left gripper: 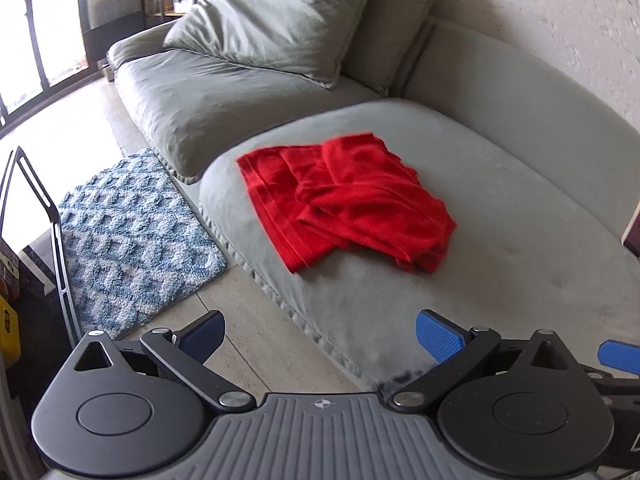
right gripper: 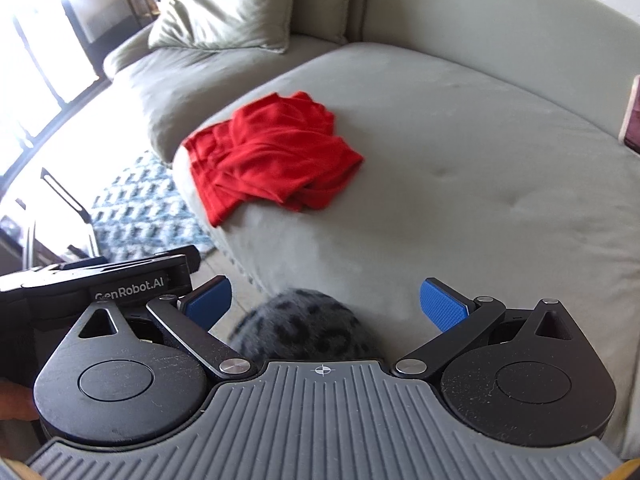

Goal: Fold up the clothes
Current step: 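Reach both tools toward the crumpled red shirt on the sofa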

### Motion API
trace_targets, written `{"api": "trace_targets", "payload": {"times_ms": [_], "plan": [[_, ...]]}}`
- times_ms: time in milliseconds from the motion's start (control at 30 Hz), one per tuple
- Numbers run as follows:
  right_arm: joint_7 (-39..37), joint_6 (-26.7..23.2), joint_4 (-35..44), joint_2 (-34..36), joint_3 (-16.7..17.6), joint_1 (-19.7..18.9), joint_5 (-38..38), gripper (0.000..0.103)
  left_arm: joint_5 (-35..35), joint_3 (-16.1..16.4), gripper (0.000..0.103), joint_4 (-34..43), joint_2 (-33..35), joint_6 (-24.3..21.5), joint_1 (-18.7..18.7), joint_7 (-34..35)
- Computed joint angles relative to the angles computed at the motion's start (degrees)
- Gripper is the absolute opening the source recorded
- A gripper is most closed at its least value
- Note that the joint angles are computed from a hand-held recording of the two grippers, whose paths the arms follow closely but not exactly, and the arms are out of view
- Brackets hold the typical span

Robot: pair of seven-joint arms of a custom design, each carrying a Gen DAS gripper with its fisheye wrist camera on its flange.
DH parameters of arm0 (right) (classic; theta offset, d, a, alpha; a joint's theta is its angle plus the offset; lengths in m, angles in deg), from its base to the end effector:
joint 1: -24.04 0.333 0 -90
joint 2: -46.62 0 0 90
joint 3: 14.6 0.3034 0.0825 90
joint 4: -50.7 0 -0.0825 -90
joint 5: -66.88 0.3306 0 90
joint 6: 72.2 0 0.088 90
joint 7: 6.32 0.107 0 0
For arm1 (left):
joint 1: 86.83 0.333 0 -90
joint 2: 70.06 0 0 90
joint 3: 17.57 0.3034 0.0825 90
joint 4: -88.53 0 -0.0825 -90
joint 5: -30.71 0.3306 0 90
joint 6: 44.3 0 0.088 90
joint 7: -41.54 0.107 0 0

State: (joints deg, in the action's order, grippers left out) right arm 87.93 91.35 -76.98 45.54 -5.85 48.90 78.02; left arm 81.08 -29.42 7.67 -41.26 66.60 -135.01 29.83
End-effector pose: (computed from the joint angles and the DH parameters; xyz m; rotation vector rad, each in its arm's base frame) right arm 0.4432 0.2825 0.4735 -2.0500 1.4414 -0.2379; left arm 0.3961 -0.5258 0.4440 -2.1197 1.3430 -0.5942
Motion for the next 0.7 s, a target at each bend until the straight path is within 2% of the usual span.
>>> {"api": "trace_targets", "payload": {"times_ms": [67,100,200,267,333,367,433,467,500,567,633,700], "plan": [[-0.17,2.28,1.77,2.62,0.14,0.31,-0.37,0.103,1.11,0.75,0.102,-1.67,-0.74,-1.03,0.28,-0.63],[1.2,4.09,2.69,4.19,-0.09,0.62,-2.88,0.103,1.2,0.85,0.102,-2.36,-1.01,-1.55,0.73,-0.61],[5.87,10.52,6.01,9.59,-2.66,2.94,-11.64,0.103,0.96,0.93,0.102,-4.15,-1.62,-2.73,2.52,-0.57],[4.91,13.18,8.97,13.17,-3.5,3.9,-12.23,0.103,0.2,0.92,0.102,-4.5,-1.42,-4.07,3.62,-0.68],[1.4,12.82,13.21,16.77,-2.88,3.88,-11.66,0.103,-1.4,0.76,0.102,-4.4,-0.93,-4.58,4.95,-0.85],[-0.48,12.76,15.28,18.5,-3.63,4.86,-12.01,0.103,-2.27,0.74,0.102,-4.26,-0.63,-4.78,5.59,-0.9],[-0.86,12.82,19.42,21.94,-8.52,9.47,-15.83,0.102,-2.18,0.95,0.101,-4.04,0.01,-4.39,6.22,-0.79],[-2.11,11.95,21.97,23.86,-9.26,10.3,-16.58,0.099,-2.04,1.11,0.101,-3.9,0.35,-4.14,6.46,-0.72],[-3.75,10.64,24.77,25.87,-9.03,10.28,-16.63,0.096,-1.9,1.29,0.101,-3.72,0.71,-3.9,6.69,-0.63],[-7.96,6.07,31.2,30.14,-5.6,7.74,-13.97,0.083,-1.68,1.65,0.1,-2.83,1.68,-3.34,7.11,0.11],[-10.31,1.41,37.52,34.21,-4.2,6.91,-11.62,0.078,-1.81,1.83,0.1,-3.1,1.9,-1.15,7.95,0.39],[-13.61,0.05,41.61,37.47,-2.84,6.35,-10.12,0.078,-2.16,1.97,0.1,-3.85,1.83,1.05,8.64,0.03]]}}
